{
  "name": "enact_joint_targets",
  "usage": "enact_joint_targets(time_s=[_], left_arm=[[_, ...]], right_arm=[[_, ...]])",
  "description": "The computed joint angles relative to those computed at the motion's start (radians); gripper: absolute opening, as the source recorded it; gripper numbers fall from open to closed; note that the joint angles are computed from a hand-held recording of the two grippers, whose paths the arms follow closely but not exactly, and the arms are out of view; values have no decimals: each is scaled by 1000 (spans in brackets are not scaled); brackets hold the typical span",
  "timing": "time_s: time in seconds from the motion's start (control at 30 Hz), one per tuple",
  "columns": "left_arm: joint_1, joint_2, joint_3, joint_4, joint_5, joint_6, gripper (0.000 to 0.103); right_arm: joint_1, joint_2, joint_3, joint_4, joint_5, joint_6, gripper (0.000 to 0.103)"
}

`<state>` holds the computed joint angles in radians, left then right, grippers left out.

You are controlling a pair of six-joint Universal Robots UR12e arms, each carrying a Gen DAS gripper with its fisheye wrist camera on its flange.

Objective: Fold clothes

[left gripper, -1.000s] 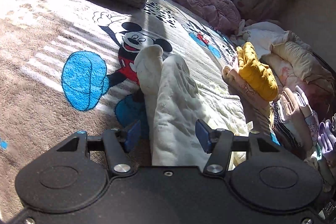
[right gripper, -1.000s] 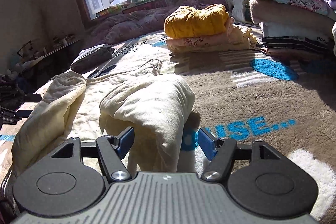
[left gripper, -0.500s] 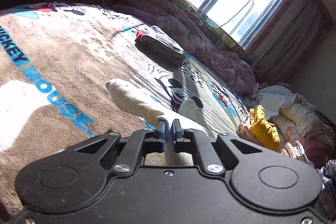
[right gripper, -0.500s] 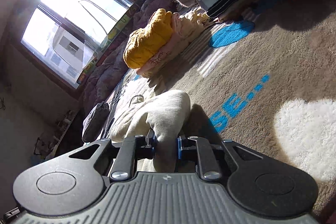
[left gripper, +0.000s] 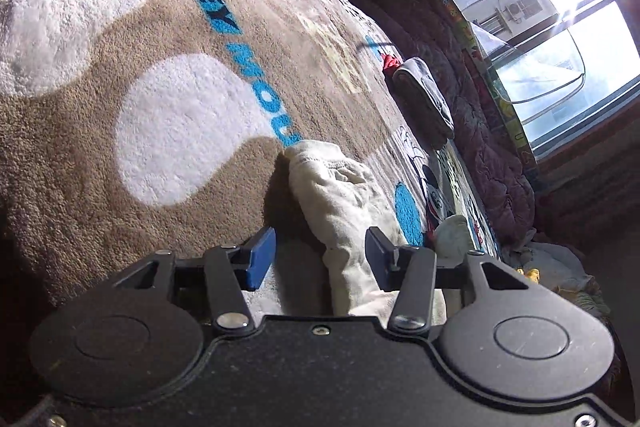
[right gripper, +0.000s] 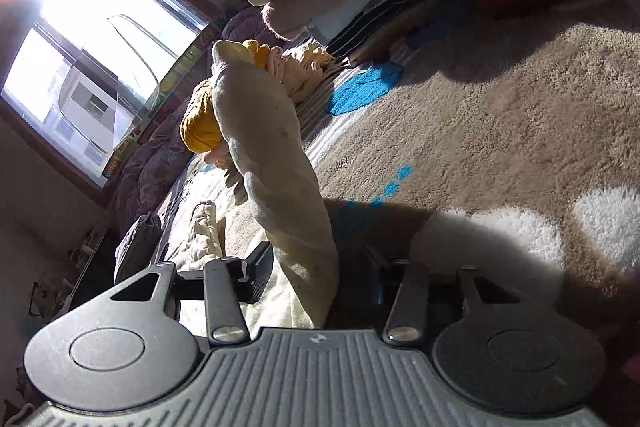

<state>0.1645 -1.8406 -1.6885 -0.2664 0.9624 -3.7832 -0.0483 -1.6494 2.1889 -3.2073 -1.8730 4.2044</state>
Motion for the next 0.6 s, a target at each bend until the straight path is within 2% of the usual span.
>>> enact_joint_targets(time_s=[0.03,0.1,0.2,0.23,0.27,0.3,0.33,0.4,0.43,0.5,0.53,0.6], left_arm=[[-3,-6,5,-1,-8,-7,55],[-14,-20,21,-4,-18,-1,55],[-33,-40,44,-9,12,20,52],[-38,-47,52,-12,25,26,28],[-40,-51,64,-37,31,42,8],[-42,-52,72,-40,50,57,4],[-41,-44,69,-2,65,58,4],[-25,-23,50,141,46,71,4],[-26,-25,46,161,68,88,4],[-28,-24,45,144,115,142,5],[-30,-22,47,129,140,162,5],[-21,-35,51,3,171,110,5]], right_arm=[[-5,0,-2,4,4,-7,63],[-16,1,-6,13,13,-22,63],[-30,6,-7,11,11,-10,62],[-36,7,-6,6,15,0,59],[-46,8,0,-9,30,18,48],[-59,8,7,-27,53,42,37],[-64,4,12,-31,53,65,11],[-54,-8,19,-72,-3,75,10],[-46,-15,20,-99,-24,56,10],[-39,-27,21,-104,-21,43,10],[-45,-31,21,-75,-3,33,10],[-51,-28,22,-9,6,39,10]])
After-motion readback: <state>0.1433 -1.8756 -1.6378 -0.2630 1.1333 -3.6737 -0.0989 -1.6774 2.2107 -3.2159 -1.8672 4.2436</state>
